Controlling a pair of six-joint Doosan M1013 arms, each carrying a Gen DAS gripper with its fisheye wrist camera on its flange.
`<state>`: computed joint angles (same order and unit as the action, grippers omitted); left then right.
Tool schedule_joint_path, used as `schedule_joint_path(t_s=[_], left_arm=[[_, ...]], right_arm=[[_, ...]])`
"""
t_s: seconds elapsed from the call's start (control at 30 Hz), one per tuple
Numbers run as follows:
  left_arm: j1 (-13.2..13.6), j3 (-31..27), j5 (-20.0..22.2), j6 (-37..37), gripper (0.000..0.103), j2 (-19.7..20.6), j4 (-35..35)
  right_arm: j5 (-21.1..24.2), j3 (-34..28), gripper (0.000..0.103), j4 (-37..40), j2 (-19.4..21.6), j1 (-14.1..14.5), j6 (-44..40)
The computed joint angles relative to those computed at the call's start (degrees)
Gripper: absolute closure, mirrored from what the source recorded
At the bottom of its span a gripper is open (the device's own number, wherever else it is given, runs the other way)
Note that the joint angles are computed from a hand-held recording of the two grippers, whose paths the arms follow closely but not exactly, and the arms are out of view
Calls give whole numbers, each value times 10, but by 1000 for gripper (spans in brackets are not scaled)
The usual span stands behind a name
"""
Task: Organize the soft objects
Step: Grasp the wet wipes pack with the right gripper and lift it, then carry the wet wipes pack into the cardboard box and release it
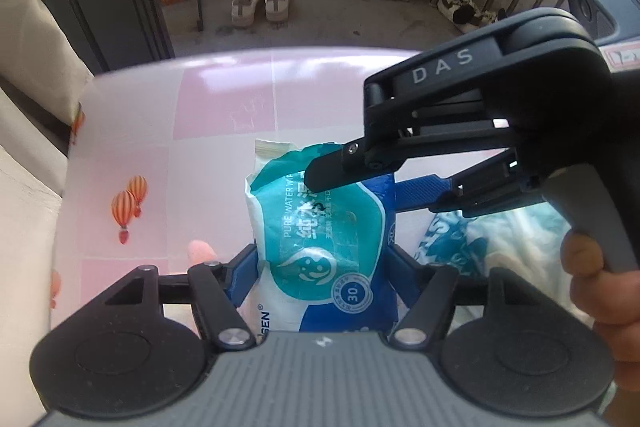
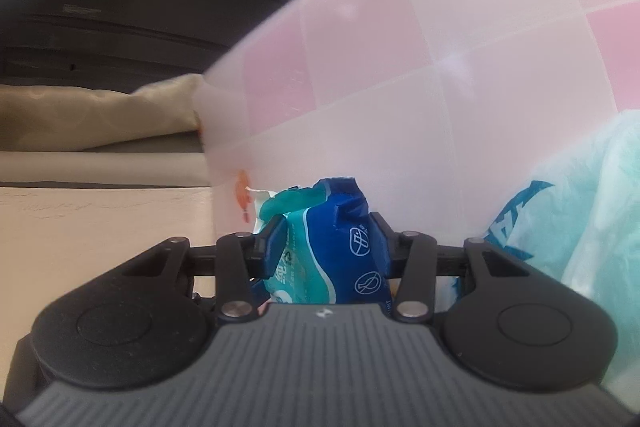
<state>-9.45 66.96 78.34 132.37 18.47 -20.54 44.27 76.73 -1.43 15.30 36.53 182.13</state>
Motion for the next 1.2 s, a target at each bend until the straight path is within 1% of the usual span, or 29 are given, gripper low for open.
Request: schedule_joint_path(t_s=[0.13, 0.27, 0.37, 0.47, 0.53, 0.6, 0.7, 0.77, 0.8, 0.87, 0.9, 0.93, 0.97, 1.0, 1.03, 1.07, 1.1, 1.13, 1.17, 1.2], left_arm=[[6, -6, -3, 2, 34, -22, -25], [7, -2, 0, 8, 34, -56, -61], [1, 10, 15, 16, 34, -86, -94], [-13, 30, 35, 23, 34, -119, -120], [-30, 50, 44, 28, 34, -144, -128], [-54, 73, 48, 34, 34, -169, -130], [-101, 113, 52, 32, 34, -205, -123], [-133, 133, 59, 16, 34, -219, -109], [-150, 140, 64, 5, 35, -222, -99], [-179, 159, 72, -16, 36, -226, -77], [-189, 168, 67, -20, 36, -229, -73], [-199, 175, 66, -24, 38, -228, -63], [-207, 178, 70, -33, 38, -224, -51], [-213, 176, 73, -41, 38, -210, -43], [-212, 172, 72, -41, 39, -196, -38], [-210, 172, 69, -42, 40, -193, -34], [-210, 172, 63, -42, 40, -192, -31], [-209, 172, 61, -40, 40, -193, -31], [-203, 171, 58, -31, 40, -193, -35], [-198, 170, 56, -25, 40, -194, -40]], right_arm=[[-9, -6, 60, -53, -21, 13, 30], [-5, -8, 60, -131, -51, 37, 79], [13, 6, 60, -208, -89, 65, 136], [51, 31, 60, -292, -134, 105, 208], [89, 51, 60, -348, -166, 140, 265], [134, 78, 60, -404, -198, 181, 326], [218, 112, 59, -463, -237, 245, 409], [268, 133, 59, -479, -256, 282, 457], [285, 146, 59, -480, -265, 295, 479], [305, 175, 58, -479, -284, 316, 523], [310, 190, 57, -479, -295, 324, 544], [308, 206, 57, -474, -299, 327, 566], [293, 226, 57, -468, -308, 326, 582], [272, 246, 57, -460, -314, 318, 595], [256, 263, 56, -452, -320, 312, 611], [230, 274, 56, -435, -314, 293, 614], [217, 286, 55, -419, -316, 283, 619], [221, 292, 56, -400, -314, 276, 616], [214, 300, 56, -387, -314, 268, 612], [194, 313, 56, -393, -319, 265, 630]])
